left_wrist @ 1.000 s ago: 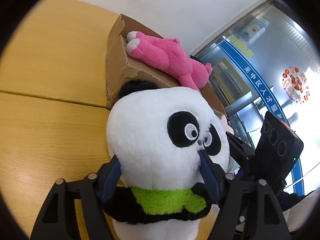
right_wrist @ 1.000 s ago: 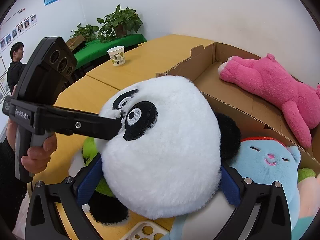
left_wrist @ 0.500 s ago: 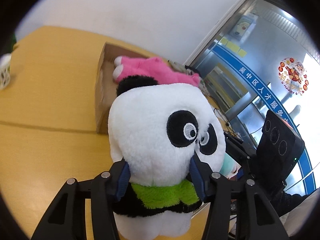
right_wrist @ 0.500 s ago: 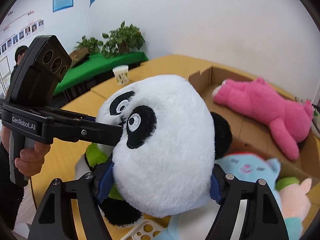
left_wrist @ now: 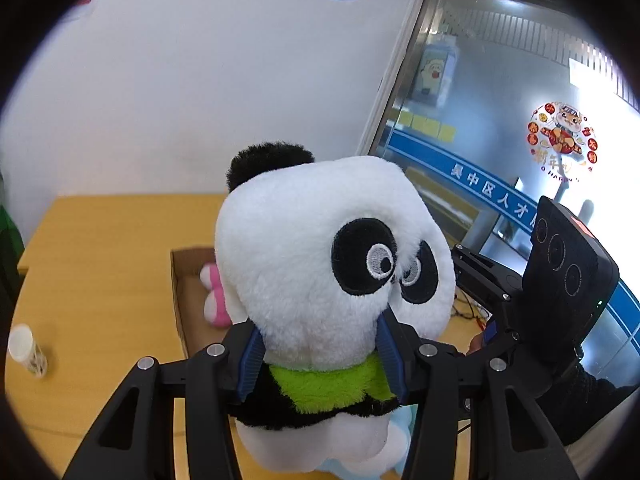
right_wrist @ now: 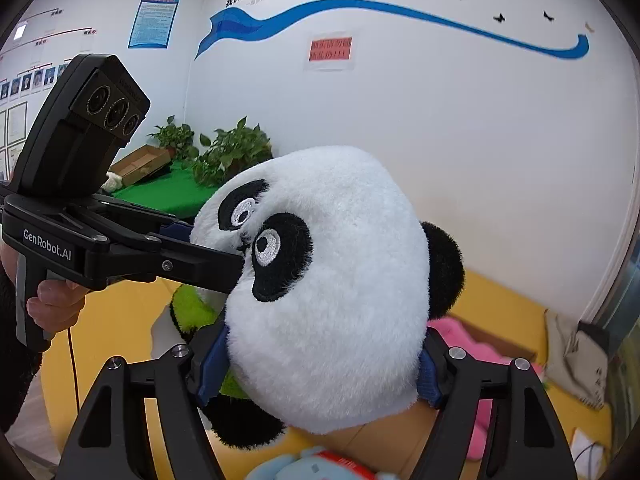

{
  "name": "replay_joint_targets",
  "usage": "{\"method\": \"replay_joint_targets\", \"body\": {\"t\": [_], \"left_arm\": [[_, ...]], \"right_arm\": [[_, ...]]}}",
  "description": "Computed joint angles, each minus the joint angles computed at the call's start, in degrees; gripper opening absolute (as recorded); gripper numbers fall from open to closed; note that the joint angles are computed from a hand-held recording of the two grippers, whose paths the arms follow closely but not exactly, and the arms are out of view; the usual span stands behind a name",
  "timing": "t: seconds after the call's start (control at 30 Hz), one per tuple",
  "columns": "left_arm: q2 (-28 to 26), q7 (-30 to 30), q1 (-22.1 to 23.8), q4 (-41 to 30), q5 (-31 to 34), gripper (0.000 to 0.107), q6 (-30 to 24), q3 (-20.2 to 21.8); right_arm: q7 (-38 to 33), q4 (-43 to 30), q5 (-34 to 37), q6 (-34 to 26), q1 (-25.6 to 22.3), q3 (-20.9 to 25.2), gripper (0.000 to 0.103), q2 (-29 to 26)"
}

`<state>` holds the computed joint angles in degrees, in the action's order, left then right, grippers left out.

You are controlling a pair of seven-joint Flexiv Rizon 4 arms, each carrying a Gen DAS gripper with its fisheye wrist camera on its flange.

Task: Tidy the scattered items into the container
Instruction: 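Lift the panda with both grippers and lower it into the box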

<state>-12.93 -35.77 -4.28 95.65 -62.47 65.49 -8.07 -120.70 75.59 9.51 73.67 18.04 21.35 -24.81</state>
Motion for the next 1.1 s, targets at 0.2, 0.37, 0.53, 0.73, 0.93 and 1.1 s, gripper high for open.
{"method": "replay_joint_targets", "body": {"t": [0.2, 0.37, 0.53, 0.73, 0.93, 1.1], "left_arm": [[-4.36, -4.46, 0.83, -7.15, 4.56, 0.049, -0.23, -0.88], [-9.12, -9.52, 2.18, -10.81, 9.06, 0.049, -1.23, -1.47], [-14.85, -15.27, 4.47, -13.34, 12.73, 0.049, -4.55, -2.53], [-20.92, -21.79, 6.1, -14.85, 14.94, 0.049, -6.64, -3.68], [-23.73, -32.45, 5.34, -16.24, 23.72, 0.049, -11.09, -0.59], [-22.5, -38.11, 4.82, -12.62, 27.96, 0.049, -8.41, 0.88]], "right_arm": [[0.22, -9.2, -3.06, -2.77, 1.36, -1.98, 0.079, -4.08], [1.59, -14.64, -3.77, -4.84, 2.14, -2.84, 0.079, -8.43], [2.6, -22.12, -3.27, -11.16, 2.36, -3.03, 0.079, -15.31], [2.58, -27.82, -3.38, -16.5, 3.54, -4.9, 0.079, -22.57], [5.26, -37.34, -2.2, -29.29, 4.28, -5.58, 0.079, -29.34], [6.93, -43.97, 0.41, -38.97, 4.86, -6.09, 0.079, -33.37]]}}
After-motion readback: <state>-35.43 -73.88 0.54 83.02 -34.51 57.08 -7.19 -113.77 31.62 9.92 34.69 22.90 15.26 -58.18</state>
